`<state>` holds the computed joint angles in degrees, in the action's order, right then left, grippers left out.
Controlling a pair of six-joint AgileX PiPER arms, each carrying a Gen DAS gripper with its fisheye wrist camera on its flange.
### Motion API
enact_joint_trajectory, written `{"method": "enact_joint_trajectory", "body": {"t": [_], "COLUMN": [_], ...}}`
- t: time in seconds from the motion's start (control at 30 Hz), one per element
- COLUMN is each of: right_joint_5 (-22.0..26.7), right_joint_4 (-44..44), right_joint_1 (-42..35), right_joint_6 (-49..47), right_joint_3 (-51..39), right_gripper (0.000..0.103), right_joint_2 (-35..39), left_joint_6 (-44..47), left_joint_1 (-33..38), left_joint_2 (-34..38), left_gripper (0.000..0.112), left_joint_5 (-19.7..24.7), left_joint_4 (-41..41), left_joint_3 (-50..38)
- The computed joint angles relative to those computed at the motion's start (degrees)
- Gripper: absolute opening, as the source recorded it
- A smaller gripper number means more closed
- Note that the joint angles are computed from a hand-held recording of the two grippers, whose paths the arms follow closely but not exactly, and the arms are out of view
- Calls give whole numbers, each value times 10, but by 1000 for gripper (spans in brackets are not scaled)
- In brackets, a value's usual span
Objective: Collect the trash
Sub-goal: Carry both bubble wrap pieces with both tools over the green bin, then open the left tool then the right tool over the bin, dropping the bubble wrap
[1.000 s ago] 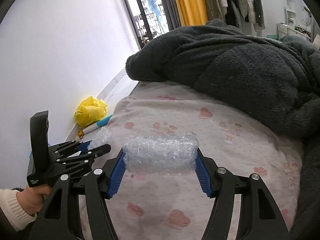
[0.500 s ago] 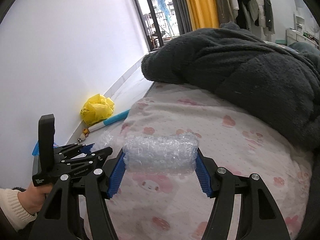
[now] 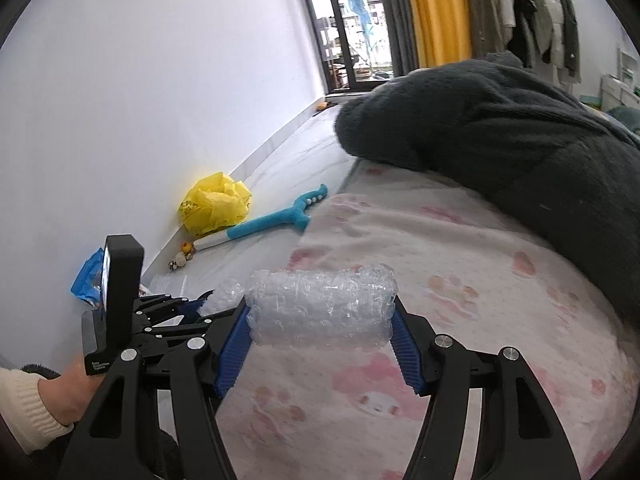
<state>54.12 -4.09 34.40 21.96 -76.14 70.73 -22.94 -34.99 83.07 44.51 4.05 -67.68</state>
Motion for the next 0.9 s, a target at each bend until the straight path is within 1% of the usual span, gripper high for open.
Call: {"method": "enact_joint_trajectory", "body": {"t": [0.1, 0.27, 0.5, 0.7, 0.9], "right_joint_5": [-2, -4, -2, 0, 2], "right_joint_4": [-15, -31, -44, -36, -26], "right_joint_1": [25, 61, 102, 118, 129], "right_joint_6": [15, 34, 48, 47, 37], "right_joint_3": [-14, -48, -100, -137, -181], "right_gripper": [64, 64, 64, 64, 64], "right_joint_2": [22, 70, 141, 195, 245], "left_joint_6": [39, 77, 139, 195, 224], "left_joint_1": [29, 67, 118, 162, 181], "left_joint_2": [-2, -2, -1, 1, 7], "left_gripper": [37, 37, 37, 37, 37], "left_joint_5": [7, 19, 23, 33, 45], "left_joint_4": [-27, -54, -90, -117, -125], "left_joint_3": [9, 27, 62, 85, 104]}}
